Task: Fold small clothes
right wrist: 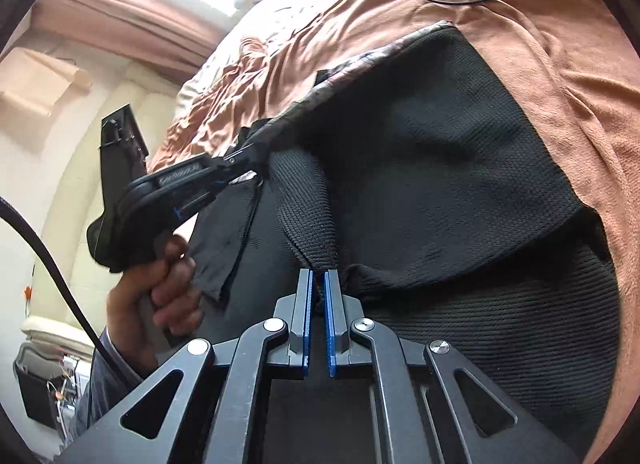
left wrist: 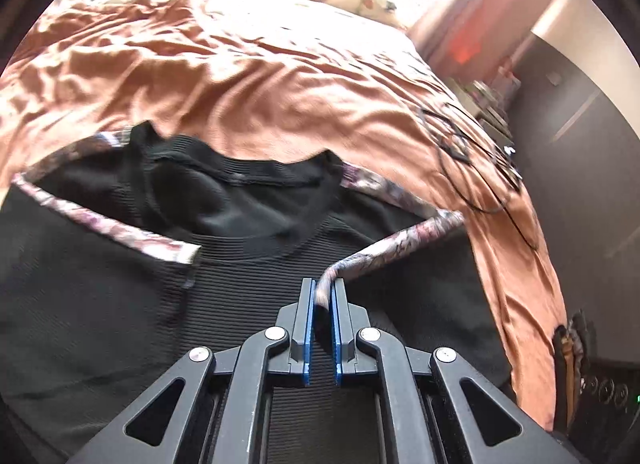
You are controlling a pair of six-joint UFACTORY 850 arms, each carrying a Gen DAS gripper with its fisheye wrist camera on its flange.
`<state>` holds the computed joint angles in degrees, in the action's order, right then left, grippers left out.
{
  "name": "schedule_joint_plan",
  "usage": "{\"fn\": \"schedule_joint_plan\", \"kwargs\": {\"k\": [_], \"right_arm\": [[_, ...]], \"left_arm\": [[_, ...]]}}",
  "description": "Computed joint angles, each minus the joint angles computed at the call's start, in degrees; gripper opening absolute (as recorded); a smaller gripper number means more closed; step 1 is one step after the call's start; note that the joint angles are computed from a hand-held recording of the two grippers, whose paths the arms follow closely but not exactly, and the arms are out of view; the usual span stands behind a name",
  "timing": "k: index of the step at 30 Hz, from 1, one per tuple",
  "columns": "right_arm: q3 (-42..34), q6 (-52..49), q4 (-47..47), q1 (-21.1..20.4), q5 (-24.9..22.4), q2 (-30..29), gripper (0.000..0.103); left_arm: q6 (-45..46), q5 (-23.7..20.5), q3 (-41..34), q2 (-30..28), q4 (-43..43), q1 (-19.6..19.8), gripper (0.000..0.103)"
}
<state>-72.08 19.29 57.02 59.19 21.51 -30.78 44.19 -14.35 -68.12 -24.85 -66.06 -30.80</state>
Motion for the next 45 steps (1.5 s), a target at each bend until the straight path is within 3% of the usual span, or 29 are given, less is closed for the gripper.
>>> {"fn": "schedule_joint_plan", "kwargs": {"k": [1, 2, 3, 4, 6, 7, 14, 19, 22, 25, 26, 29, 30, 34, 36, 40, 45], "right_arm": [[-0.3, -4.6, 4.3, 0.1, -0.2, 0.0, 0.007], [-0.3, -9.1, 8.9, 0.2, -0.3, 0.2, 0.010], [-0.2, -13.5, 13.4, 0.3, -0.2, 0.4, 0.022], [0.1, -16.8, 17.1, 0.5, 0.6, 0.7, 0.039], [0.7, -23.9, 25.1, 1.4, 3.4, 1.5, 0.061], [0.6, -27.4, 28.6, 1.7, 4.7, 1.7, 0.062], [2.0, -39.7, 43.7, 2.4, 10.7, 3.2, 0.062], [2.7, -41.2, 47.9, 1.8, 12.4, 3.2, 0.062], [2.4, -42.8, 50.3, 1.8, 13.4, 3.1, 0.052], [2.5, -44.4, 52.4, 1.9, 13.9, 3.4, 0.050], [2.7, -44.5, 52.6, 2.2, 13.9, 3.6, 0.050], [2.0, -46.7, 53.1, 1.5, 12.8, 3.1, 0.050], [0.8, -50.1, 55.3, 1.3, 13.0, 2.4, 0.049], [-2.2, -61.8, 63.4, -0.2, 12.1, 0.3, 0.033], [-4.1, -67.8, 68.1, -0.6, 13.1, -1.1, 0.031], [-5.4, -69.9, 70.1, -0.2, 15.3, -2.0, 0.031], [-5.7, -70.4, 72.4, 1.1, 17.3, -1.2, 0.031]], "left_arm": [[-2.4, -0.5, 0.2, 0.2, 1.7, 0.3, 0.016], [-3.2, -1.2, 0.4, 0.3, 2.1, 0.6, 0.026], [-3.8, -1.9, 0.8, 0.5, 2.6, 0.9, 0.038], [-4.1, -1.9, 1.4, 0.8, 3.0, 0.9, 0.043], [-3.1, -1.3, 2.9, 1.7, 2.2, 0.8, 0.048], [-3.3, -1.5, 3.3, 1.9, 2.6, 0.6, 0.049], [-8.3, -3.3, 6.0, 2.9, 8.5, -0.9, 0.049], [-8.5, -3.2, 8.0, 4.4, 9.3, -2.2, 0.048], [-10.3, -3.5, 8.5, 4.5, 10.6, -3.0, 0.048], [-10.9, -4.3, 8.9, 4.5, 11.4, -3.9, 0.047], [-10.2, -4.4, 9.1, 4.5, 10.9, -4.0, 0.041], [-11.8, -5.1, 9.0, 3.8, 13.4, -4.9, 0.011], [-13.6, -4.8, 8.9, 3.6, 15.5, -5.3, 0.009], [-16.3, -3.3, 9.5, 4.4, 19.3, -5.8, 0.004], [-19.0, -2.9, 9.8, 4.8, 21.9, -5.6, 0.005], [-27.2, -2.2, 10.6, 5.7, 30.0, -5.2, 0.005], [-20.7, -3.1, 13.3, 8.3, 22.5, -3.5, 0.005]]}}
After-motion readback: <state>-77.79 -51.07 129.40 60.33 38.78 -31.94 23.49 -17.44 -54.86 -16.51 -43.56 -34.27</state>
